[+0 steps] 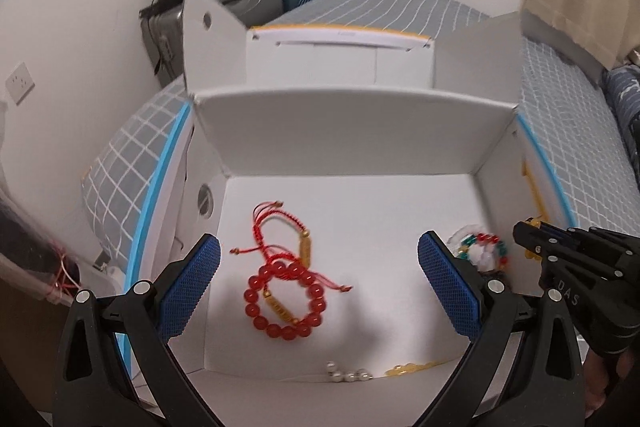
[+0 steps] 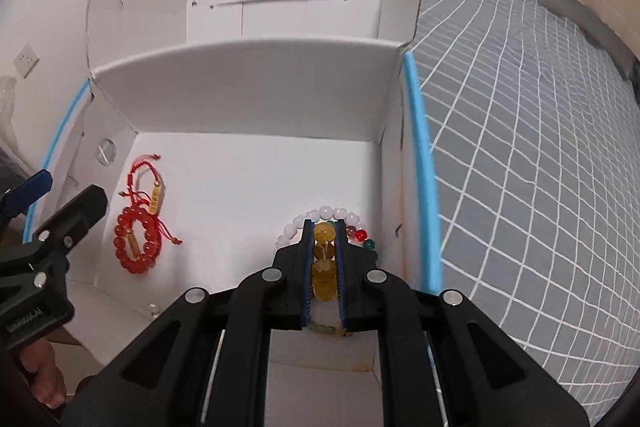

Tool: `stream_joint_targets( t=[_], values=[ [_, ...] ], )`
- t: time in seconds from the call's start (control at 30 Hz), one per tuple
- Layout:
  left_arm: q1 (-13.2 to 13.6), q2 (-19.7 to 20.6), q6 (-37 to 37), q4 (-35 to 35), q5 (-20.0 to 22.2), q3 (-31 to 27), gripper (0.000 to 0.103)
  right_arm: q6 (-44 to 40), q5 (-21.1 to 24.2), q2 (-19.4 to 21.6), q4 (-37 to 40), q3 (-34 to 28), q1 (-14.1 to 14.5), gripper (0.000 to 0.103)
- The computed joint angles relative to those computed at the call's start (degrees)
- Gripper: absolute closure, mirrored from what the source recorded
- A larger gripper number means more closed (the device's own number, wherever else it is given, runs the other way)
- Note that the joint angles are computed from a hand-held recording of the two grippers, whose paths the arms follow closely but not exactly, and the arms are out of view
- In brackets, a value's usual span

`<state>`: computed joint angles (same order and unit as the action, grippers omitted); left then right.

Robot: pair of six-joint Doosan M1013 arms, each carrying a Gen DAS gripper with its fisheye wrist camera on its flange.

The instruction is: Organize jewelry

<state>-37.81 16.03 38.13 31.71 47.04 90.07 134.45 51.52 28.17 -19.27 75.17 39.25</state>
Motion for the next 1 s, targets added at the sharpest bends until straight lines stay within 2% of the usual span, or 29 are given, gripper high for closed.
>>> stream_joint_targets(
  t=[0.27,0.33,0.37,0.4,0.43,0.5,0.57,0.77,0.83,1.0],
  values=[
    [0.31,0.19,0.07,-0.08,0.23,0.33,0.006,0.93,-0.32,0.27,-0.98,0.01,0.29,0.091],
    [0.13,0.15,-0.05,0.21,0.32,0.28,0.006,1.13,-0.27,0.31,-1.34,-0.04,0.37,0.082],
    [0.07,0.05,-0.1,0.29,0.32,0.32,0.006,1.2,-0.75,0.06,-1.66,0.26,0.46,0.067],
    [-0.01,-0.06,-0.35,0.49,0.29,0.37,0.006,1.9,-1.26,-0.26,-2.94,0.64,0.7,0.058],
    [-0.07,-0.29,-0.72,0.75,0.03,0.56,0.006,2.47,-1.45,-0.49,-3.99,0.8,0.91,0.056],
    [-0.2,-0.81,-1.16,1.08,-0.46,0.98,0.006,4.42,-2.27,-1.27,-6.34,1.52,1.41,0.038],
    [-0.42,-1.38,-2.15,1.91,-0.85,1.51,0.006,6.27,-3.45,-2.11,-7.89,2.38,1.72,0.028],
    [-1.5,-4.14,-5.8,4.89,-2.95,4.25,0.006,13.76,-4.67,-4.38,-13.91,5.06,3.16,0.011],
    [-2.09,-5.22,-7.4,6.47,-3.58,5.31,0.006,17.96,-4.63,-5.36,-17.21,6.43,3.92,0.008],
    [-3.68,-8.58,-12.28,10.28,-5.74,8.91,0.006,25.0,-5.39,-8.04,-22.39,10.14,5.68,0.008]
  ],
)
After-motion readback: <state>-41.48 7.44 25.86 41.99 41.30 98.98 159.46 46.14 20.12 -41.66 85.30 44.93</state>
